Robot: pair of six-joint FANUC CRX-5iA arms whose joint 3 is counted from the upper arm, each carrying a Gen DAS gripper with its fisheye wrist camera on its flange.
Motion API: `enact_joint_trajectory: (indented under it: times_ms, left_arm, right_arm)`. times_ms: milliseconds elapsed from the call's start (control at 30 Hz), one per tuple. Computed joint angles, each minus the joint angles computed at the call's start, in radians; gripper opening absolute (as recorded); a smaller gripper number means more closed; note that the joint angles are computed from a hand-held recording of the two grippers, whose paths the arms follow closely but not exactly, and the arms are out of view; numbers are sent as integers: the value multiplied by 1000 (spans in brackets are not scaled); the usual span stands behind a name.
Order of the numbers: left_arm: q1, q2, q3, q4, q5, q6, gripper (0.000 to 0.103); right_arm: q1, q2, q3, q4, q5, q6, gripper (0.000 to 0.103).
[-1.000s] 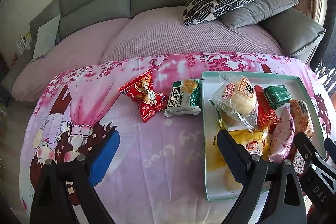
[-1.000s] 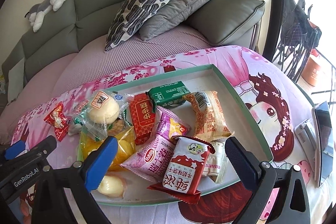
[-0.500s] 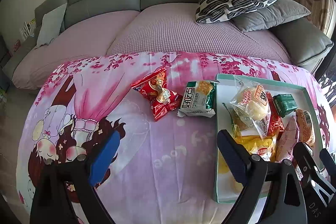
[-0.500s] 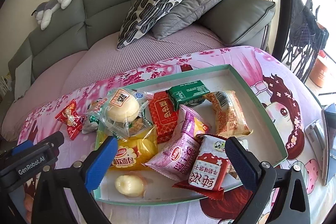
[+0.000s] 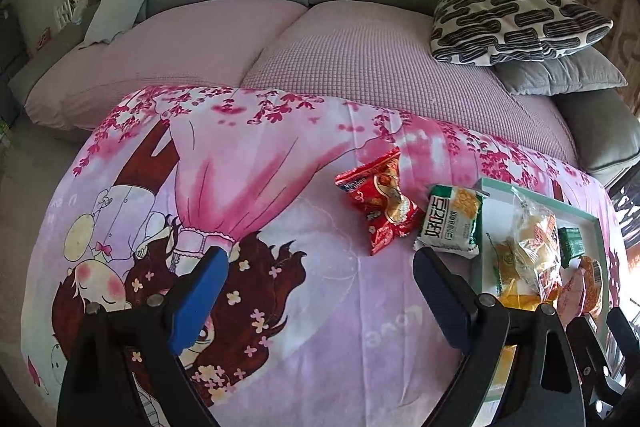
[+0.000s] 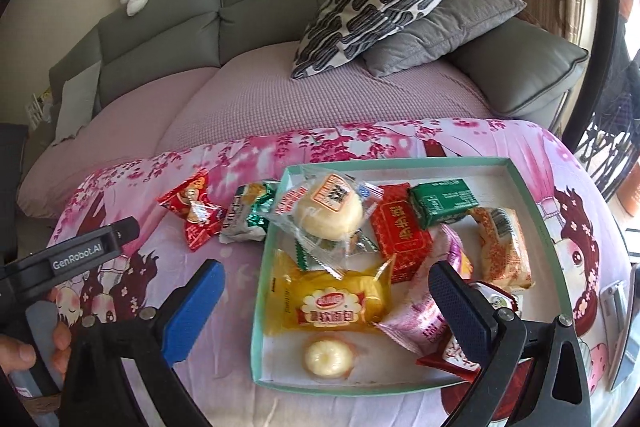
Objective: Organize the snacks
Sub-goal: 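Move the left tool to the red packet while the right tool approaches the green corn packet, then close the left tool on the red packet while the right tool closes on the corn packet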
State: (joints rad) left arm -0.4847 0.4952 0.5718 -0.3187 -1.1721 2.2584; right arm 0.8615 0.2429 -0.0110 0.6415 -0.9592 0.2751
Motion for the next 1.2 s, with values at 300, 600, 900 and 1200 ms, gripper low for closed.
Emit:
enact_joint_trajectory:
  times_ms: [300,600,900,1200]
  left_arm:
    - [112,38,5,222,32,-127,94]
    - [143,171,172,316,-56,-246,94]
    - [162,269,226,430,-47,-263,91]
    - [163,344,282,496,-52,-244,67]
  right_arm:
    - [-114,213,470,-411,-129,411,98]
    - [-211,537,1012,-634,-521,582,77]
    - [-233,653,1177,-645,-629,584,64]
    - [-230,708,1256,-643,-683,613,56]
